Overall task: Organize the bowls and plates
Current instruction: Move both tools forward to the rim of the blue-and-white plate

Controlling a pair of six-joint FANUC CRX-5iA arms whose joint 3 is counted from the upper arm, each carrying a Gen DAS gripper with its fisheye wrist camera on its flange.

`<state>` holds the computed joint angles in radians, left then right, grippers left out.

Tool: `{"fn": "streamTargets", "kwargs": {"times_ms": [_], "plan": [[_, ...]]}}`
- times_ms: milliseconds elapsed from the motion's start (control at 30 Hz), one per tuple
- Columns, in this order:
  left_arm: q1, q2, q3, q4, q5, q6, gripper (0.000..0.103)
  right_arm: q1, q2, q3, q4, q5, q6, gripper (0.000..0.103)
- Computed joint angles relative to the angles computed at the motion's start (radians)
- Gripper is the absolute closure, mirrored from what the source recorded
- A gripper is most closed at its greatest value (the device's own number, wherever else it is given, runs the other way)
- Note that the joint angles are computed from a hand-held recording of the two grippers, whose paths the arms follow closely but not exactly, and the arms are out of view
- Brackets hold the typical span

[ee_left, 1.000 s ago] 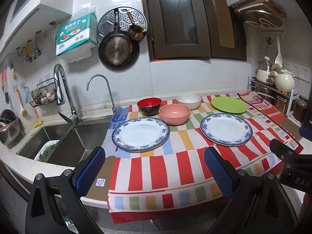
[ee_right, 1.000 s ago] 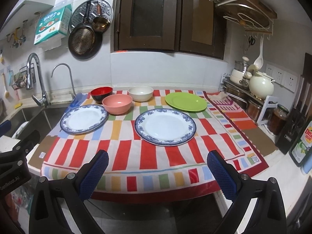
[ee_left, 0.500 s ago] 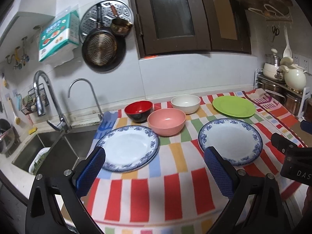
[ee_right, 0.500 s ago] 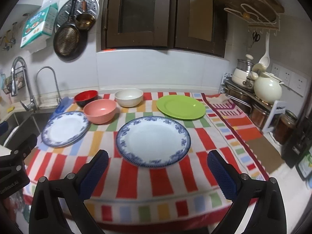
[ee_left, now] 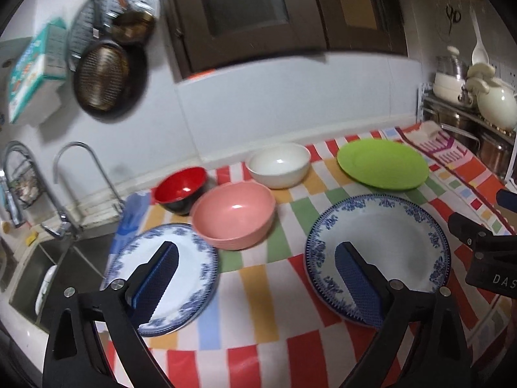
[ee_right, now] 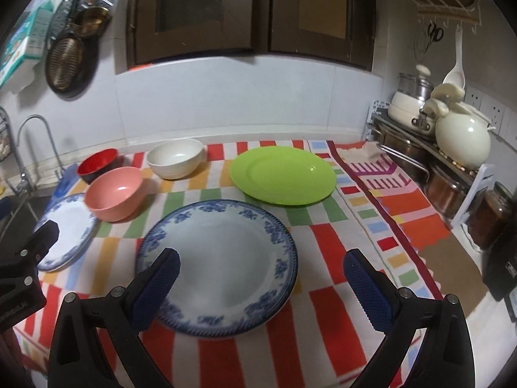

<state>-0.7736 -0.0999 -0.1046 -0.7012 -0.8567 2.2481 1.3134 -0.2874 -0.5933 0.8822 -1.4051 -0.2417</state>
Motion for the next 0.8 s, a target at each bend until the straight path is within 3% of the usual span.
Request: {"fn": "streamTargets", "kwargs": {"times_ms": [433, 800], "plan": [[0.144, 0.226, 0.089, 0.360, 0.023, -0.267, 0.022, -0.264, 0.038, -0.017, -0.140, 0.255, 0.148, 0.002], [0.173, 0.307, 0.116, 0.505, 0.014, -0.379, 0.037, -0.365, 0.068, 0.008, -0.297, 0.355, 0.267, 0.023]]}}
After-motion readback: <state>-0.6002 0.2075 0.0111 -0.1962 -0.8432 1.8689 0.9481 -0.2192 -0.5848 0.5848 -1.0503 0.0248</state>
